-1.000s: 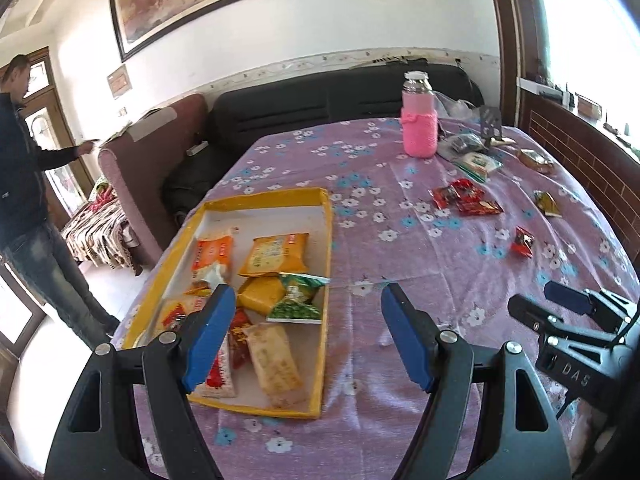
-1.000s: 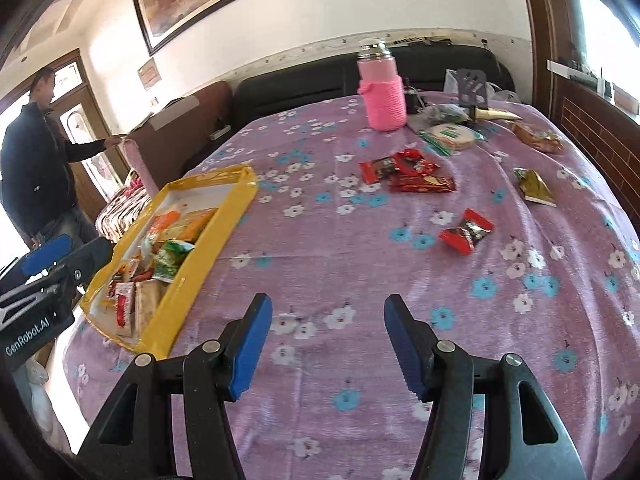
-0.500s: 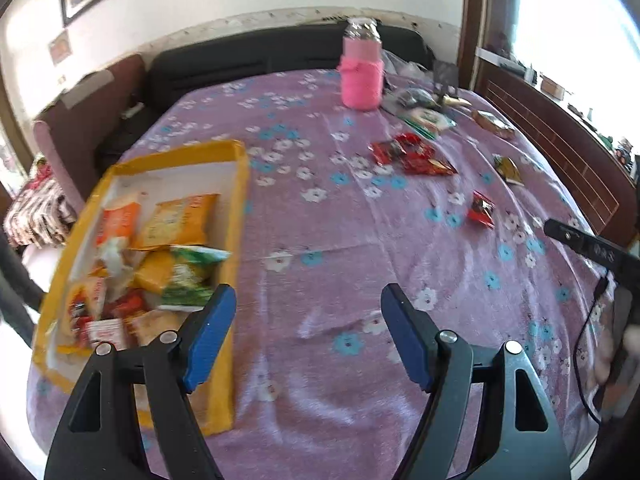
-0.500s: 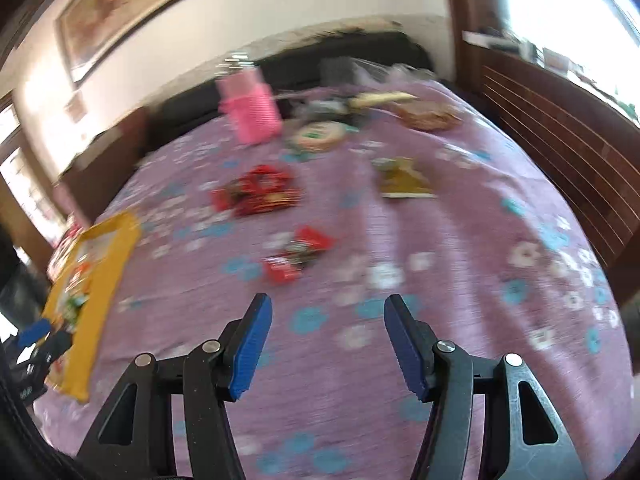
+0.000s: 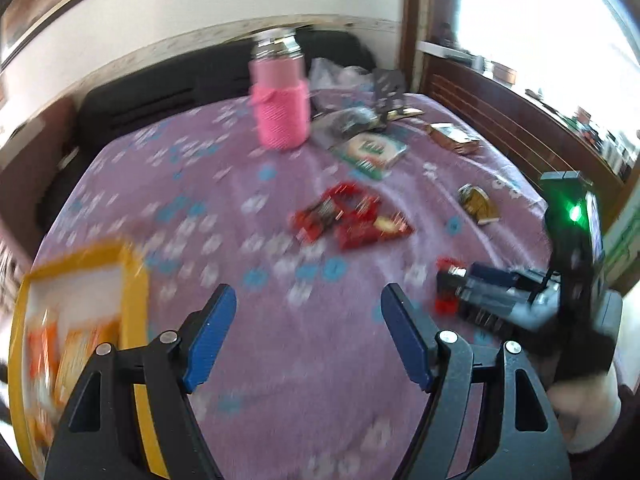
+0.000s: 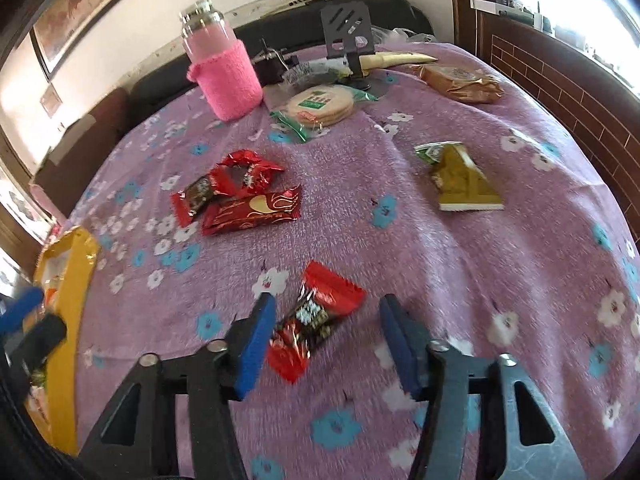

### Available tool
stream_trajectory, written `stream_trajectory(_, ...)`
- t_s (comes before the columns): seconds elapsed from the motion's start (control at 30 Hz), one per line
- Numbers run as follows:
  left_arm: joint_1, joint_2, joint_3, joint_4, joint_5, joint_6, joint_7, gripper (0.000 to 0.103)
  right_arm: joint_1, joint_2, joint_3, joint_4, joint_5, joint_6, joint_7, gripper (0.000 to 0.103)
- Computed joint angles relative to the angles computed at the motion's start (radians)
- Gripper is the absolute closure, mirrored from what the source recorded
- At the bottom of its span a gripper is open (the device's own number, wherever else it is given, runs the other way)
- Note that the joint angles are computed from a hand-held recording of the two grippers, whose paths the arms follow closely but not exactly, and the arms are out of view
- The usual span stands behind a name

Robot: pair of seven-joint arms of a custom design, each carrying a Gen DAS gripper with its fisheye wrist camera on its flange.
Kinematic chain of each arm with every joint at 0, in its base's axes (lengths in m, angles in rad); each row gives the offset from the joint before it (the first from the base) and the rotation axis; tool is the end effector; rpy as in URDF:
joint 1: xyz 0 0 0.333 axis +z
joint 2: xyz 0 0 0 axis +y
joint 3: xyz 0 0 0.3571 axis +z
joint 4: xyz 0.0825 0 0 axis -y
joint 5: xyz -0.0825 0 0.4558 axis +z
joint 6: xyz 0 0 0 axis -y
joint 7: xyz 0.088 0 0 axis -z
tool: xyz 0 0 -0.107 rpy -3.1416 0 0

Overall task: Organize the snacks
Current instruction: 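Move both tools back over the remaining snacks, then grasp the red candy with right tool while left tool grasps red wafer pack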

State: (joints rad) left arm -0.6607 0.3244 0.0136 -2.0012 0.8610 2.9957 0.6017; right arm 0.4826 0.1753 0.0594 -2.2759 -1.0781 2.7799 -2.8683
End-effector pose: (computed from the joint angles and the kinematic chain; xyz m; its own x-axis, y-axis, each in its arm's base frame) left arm 0.5246 -0.4650 0.3454 -0.4705 -0.8823 -0.0120 -0.6549 0.3582 -0.6654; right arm 0.4914 0.3416 0.2842 -0.2825 -0.9446 -0.1671 -0.7815 0.3277 -0.5310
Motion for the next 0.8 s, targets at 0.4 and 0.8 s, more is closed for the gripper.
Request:
stream_trajectory(0.4, 0.084, 0.345, -0.188, 0.418, -0.306, -0.185, 0.664, 0.033, -0.025, -0.04, -0.006, -0.053, -0.046, 0.012, 0.031, 0.079)
stream_trajectory(0.8, 0.066, 0.365, -0.196, 0.443, -0.537, -0.279, 0.895, 0.081, -0.052, -0.049, 0.0, -0.07, -0.053, 0.067, 0.047, 0.079)
